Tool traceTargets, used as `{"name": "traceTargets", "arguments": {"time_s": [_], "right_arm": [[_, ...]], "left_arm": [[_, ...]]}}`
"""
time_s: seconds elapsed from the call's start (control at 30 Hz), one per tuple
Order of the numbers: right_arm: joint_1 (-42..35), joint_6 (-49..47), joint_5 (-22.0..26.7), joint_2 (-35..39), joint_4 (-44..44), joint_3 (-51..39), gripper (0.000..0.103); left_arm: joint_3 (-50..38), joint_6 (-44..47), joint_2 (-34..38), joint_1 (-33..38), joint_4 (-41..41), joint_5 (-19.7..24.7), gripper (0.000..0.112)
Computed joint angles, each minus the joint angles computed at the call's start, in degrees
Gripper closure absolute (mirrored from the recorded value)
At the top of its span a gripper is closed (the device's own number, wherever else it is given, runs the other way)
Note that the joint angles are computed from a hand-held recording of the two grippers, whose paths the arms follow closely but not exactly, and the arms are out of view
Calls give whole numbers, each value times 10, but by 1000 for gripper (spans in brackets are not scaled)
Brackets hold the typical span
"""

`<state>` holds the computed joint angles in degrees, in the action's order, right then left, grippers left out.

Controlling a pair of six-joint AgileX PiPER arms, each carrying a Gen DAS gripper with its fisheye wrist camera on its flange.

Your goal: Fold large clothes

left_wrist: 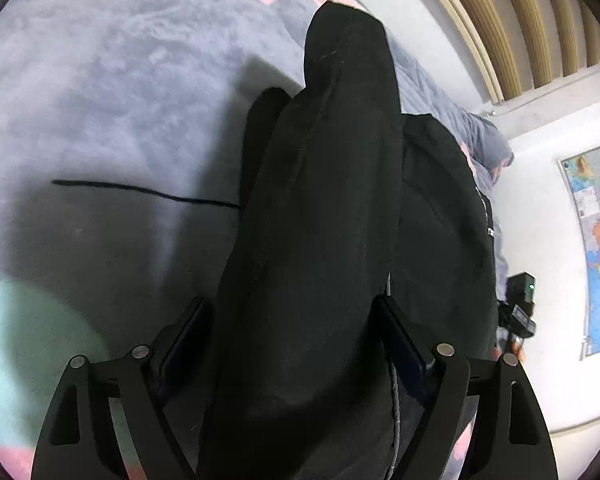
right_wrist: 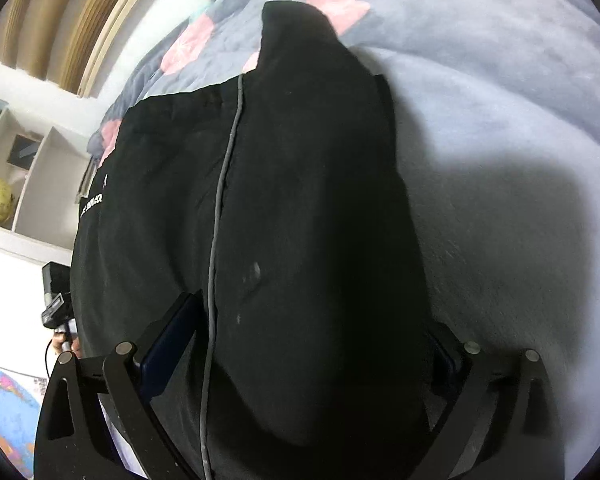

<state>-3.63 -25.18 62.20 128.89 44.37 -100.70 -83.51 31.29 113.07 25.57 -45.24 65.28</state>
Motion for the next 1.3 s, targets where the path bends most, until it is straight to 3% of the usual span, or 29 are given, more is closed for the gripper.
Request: {"name": "traceTargets", "arguments": {"time_s": [0.1, 0.13, 0.17, 0.2, 0.23, 0.3, 0.43, 0.6, 0.73, 0.77, 0.83, 0.93, 1.03, 1.13, 1.23, 1.3], "right_arm": [[3, -25, 0, -3, 16, 4, 23], [6, -26, -7, -11, 15, 13, 23], [11, -25, -17, -22, 8, 24, 28], [12, -30, -25, -31, 9, 34, 33], [15, -33, -34, -42, 7, 44, 36], [19, -32, -45, -63, 2, 62, 49], [28, -44, -75, -121, -6, 107, 62], [30, -57, -96, -216, 6, 180, 67], [35, -44, -95, -301, -10, 233, 69], [37, -39, -91, -319, -18, 242, 69], [47, -25, -71, -369, -32, 259, 71], [96, 79, -60, -406, -131, 255, 71], [118, 128, -71, -384, -177, 249, 68], [92, 115, -90, -360, -128, 268, 62], [73, 88, -95, -333, -108, 276, 48], [62, 61, -96, -313, -97, 284, 41]], "left_arm": [[-1, 0, 8, -1, -9, 3, 27], [10, 9, -1, -4, -9, -10, 28], [26, 21, -16, -9, -8, -28, 32], [43, 37, -29, -13, -15, -37, 53], [56, 59, -42, -15, -32, -36, 59], [71, 54, -67, -36, -15, -70, 69], [111, 43, -134, -69, 2, -124, 80], [156, 75, -215, -48, -65, -112, 91], [176, 82, -292, -23, -68, -69, 99], [183, 95, -319, -17, -81, -41, 104], [178, 117, -353, 22, -96, 26, 104], [168, 71, -422, -11, -14, 31, 104], [174, 9, -431, -38, 70, -9, 95], [175, -10, -360, -25, 95, -78, 75], [136, 14, -232, 23, 19, -61, 61], [92, 0, -146, 31, 3, -27, 35]]}}
